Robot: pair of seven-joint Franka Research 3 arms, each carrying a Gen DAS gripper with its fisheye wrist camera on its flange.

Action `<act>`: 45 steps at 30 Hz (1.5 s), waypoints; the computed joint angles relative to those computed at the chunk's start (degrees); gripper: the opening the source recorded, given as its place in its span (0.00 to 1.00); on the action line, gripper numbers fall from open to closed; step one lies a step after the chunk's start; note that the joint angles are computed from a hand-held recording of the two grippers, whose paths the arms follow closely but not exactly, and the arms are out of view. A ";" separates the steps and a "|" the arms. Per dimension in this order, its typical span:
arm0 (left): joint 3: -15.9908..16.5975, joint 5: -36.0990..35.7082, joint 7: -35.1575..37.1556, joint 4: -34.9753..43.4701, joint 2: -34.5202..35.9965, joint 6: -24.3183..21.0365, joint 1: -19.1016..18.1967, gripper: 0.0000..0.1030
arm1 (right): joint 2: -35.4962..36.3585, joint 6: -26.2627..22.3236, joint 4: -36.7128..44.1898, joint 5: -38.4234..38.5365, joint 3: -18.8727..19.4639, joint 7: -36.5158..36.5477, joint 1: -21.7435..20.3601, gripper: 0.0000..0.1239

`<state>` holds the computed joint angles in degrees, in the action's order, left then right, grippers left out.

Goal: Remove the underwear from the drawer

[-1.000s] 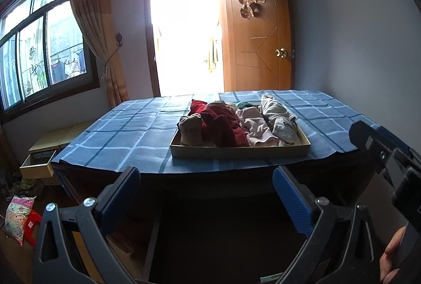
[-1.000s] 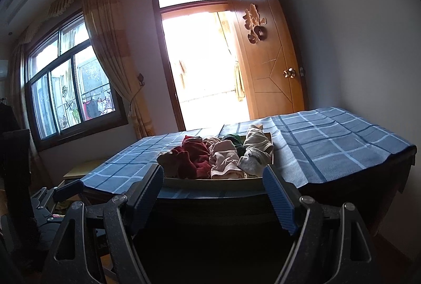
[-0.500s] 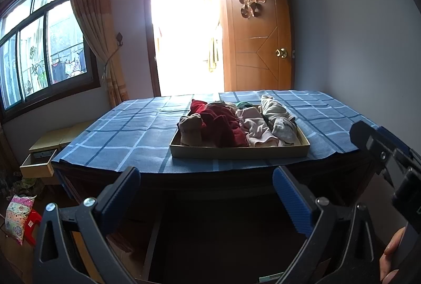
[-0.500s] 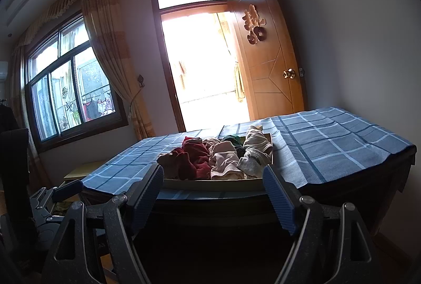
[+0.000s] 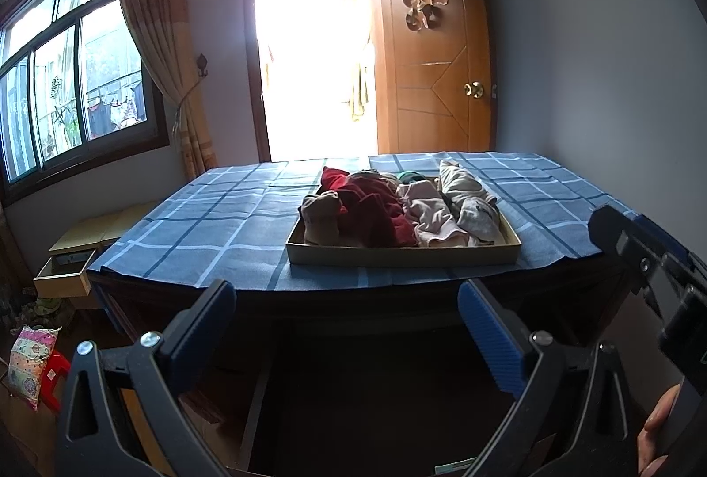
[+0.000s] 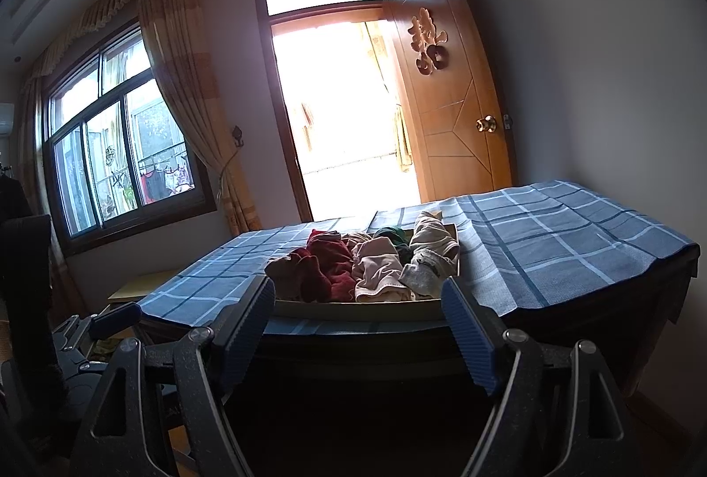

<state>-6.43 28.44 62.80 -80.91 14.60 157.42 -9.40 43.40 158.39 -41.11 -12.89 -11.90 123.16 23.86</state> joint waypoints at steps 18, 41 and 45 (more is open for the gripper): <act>0.35 1.15 -1.43 0.56 0.12 -1.36 -0.17 0.99 | -0.45 0.40 -0.85 0.03 -0.08 -0.03 0.14 0.64; -0.13 1.06 -0.75 0.80 0.28 -0.99 -0.01 1.00 | -1.04 1.23 -1.87 -0.67 -0.81 1.01 0.53 0.64; -0.25 -0.52 -0.01 0.23 0.18 0.39 0.31 1.00 | -0.89 1.21 -1.62 -0.65 -0.67 0.94 0.41 0.64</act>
<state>-6.69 27.92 62.78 -80.68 14.77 157.81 -9.10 42.51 159.61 -42.73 -13.54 -12.57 124.11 24.27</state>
